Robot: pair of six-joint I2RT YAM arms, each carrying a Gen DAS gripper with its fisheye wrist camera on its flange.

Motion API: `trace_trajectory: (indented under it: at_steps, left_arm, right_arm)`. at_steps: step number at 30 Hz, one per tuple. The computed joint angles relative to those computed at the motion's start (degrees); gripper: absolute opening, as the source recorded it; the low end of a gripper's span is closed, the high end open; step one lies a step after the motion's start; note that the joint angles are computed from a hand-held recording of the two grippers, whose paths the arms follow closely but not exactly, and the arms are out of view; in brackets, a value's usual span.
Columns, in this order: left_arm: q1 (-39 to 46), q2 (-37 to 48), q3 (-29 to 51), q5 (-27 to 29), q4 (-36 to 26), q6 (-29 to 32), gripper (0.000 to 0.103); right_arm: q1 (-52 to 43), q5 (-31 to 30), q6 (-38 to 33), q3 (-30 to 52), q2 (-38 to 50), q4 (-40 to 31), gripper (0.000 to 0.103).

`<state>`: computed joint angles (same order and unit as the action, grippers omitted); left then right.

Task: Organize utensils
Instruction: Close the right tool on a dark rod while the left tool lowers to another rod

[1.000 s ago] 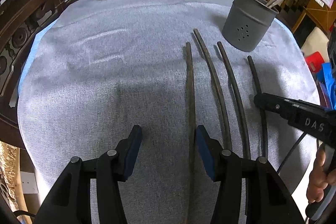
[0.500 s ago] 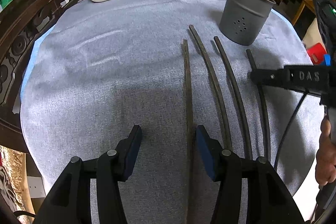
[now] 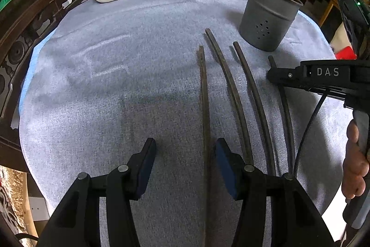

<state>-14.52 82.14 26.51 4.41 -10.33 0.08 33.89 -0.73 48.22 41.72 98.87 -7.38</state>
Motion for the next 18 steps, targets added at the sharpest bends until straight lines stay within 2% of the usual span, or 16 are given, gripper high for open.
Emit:
trace_trajectory:
  at_steps: [14,18]
  left_arm:
    - [2.0,-0.2,0.0,2.7,0.0,1.2,0.054]
    - [4.1,0.6,0.9,4.9,-0.7,2.5,0.054]
  right_arm:
    - [1.1,1.8,-1.2,4.0,2.4,-4.6,0.015]
    - [1.1,1.5,-1.4,4.4,2.7,-4.9,0.015]
